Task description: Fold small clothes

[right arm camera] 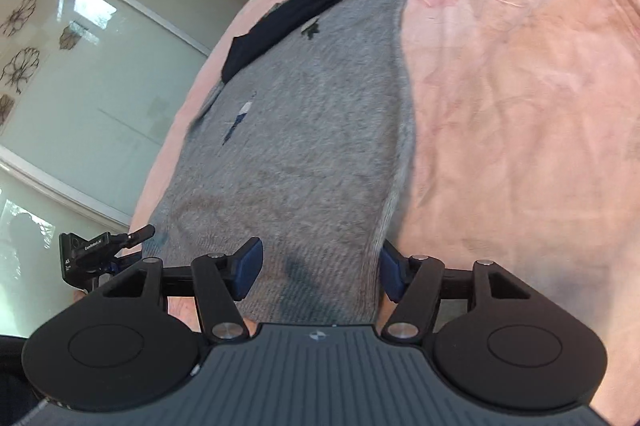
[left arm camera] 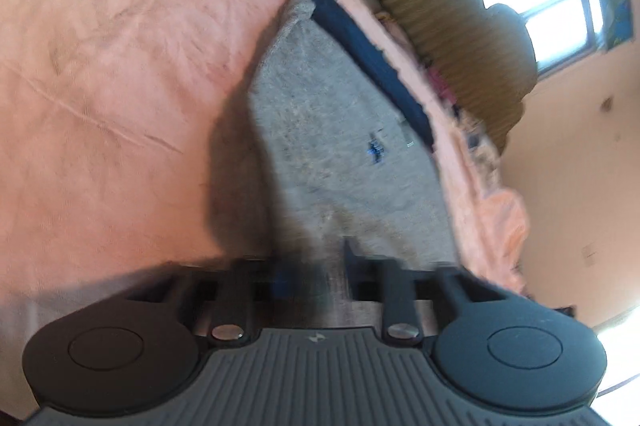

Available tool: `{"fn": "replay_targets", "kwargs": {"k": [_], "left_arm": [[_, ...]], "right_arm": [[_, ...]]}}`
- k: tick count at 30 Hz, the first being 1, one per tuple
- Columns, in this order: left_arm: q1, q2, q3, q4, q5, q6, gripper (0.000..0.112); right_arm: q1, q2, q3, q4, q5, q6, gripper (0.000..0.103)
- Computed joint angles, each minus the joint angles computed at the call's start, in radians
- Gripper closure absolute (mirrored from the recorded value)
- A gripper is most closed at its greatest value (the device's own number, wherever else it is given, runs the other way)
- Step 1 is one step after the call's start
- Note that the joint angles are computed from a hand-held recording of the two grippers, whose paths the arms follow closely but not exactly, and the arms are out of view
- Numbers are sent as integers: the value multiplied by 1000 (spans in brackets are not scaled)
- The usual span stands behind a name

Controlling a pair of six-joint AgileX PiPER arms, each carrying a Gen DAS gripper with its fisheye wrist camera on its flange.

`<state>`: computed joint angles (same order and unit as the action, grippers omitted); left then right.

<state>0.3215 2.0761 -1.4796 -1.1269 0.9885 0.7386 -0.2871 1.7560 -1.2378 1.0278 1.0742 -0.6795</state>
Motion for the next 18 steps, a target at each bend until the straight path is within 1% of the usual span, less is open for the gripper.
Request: {"fn": "replay_targets", "kwargs": {"k": [1,3,6,7,9,10,11,12,13,14,15,16,17,18], "left_arm": [[-5,-4,-13,31,2,-7,106],[-7,-47,-2,78,-32,13,106],[35,-88,-24,91,3,55,106],[38,-95,-32,120,-5,58,106],[33,-66,-56,184,-2,39,106],[24,-45,-64,210,-3,15,106],[19,-37,-37,198,-23,32,106],[24,-46,0,146,-38,73,105],[32,-45,12,116,-24,78,102],[51,-44,26,84,6,83,98],[64,-39,40,46,32,94,86],[77,-40,67,-7,56,122,67],[85,-43,89,-50,82,151,55],[86,-47,104,-80,101,181,34]], "right_arm": [[10,16,-18,-29,14,28,91],[10,13,-6,-36,13,3,92],[-14,-29,7,-64,5,16,93],[-29,-38,7,-86,4,19,94],[-55,-42,9,-124,3,25,96],[-81,-22,11,-91,32,3,96],[-96,-6,13,-65,53,-14,96],[-101,2,14,-50,62,-18,96],[-102,4,16,-44,60,-5,96],[-106,3,21,-35,64,-1,94],[-115,0,30,-12,78,-18,83],[-127,-7,43,11,92,-40,68],[-134,-13,54,32,102,-58,60],[-128,-24,70,54,104,-72,46]]}}
